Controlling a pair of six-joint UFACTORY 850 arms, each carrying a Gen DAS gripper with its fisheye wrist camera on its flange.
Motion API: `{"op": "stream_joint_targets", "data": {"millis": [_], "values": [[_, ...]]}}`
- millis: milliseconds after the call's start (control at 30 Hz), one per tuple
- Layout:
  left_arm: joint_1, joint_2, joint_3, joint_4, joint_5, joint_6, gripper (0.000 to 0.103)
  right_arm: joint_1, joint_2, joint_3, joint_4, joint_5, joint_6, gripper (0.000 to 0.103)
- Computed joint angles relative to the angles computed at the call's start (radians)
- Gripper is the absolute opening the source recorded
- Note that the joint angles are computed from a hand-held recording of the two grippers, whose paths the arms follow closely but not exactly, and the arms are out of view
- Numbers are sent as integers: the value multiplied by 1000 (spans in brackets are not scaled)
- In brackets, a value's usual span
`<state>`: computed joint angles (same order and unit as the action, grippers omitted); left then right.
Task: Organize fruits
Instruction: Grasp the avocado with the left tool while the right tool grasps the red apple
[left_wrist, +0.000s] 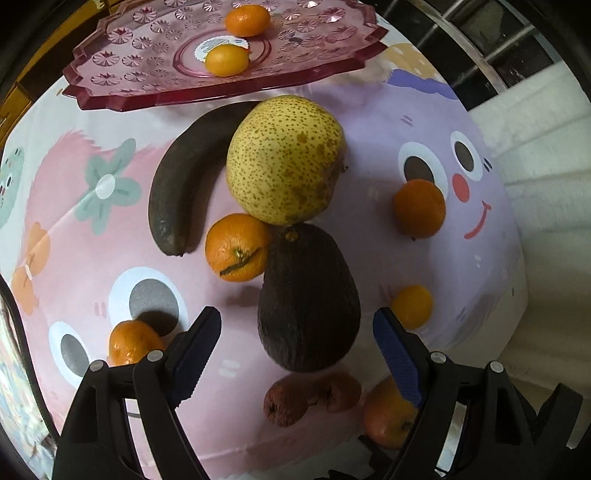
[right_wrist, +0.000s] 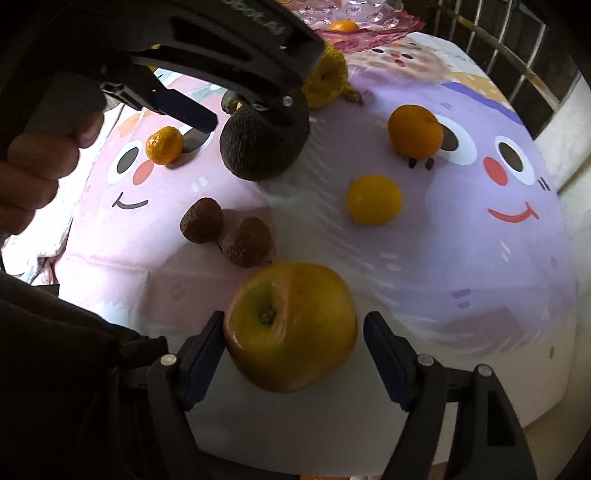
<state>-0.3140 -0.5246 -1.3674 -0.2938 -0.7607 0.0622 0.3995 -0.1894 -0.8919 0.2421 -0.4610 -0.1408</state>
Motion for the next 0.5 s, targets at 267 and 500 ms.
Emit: {"op": "stream_joint_targets", "data": {"millis": [267, 500], "values": [[4, -41, -25, -8, 9, -30, 76, -3, -16, -17, 23, -13, -62, 71], [11, -39, -13, -81, 8, 31, 56, 6, -11, -13, 49, -15, -67, 68]]}}
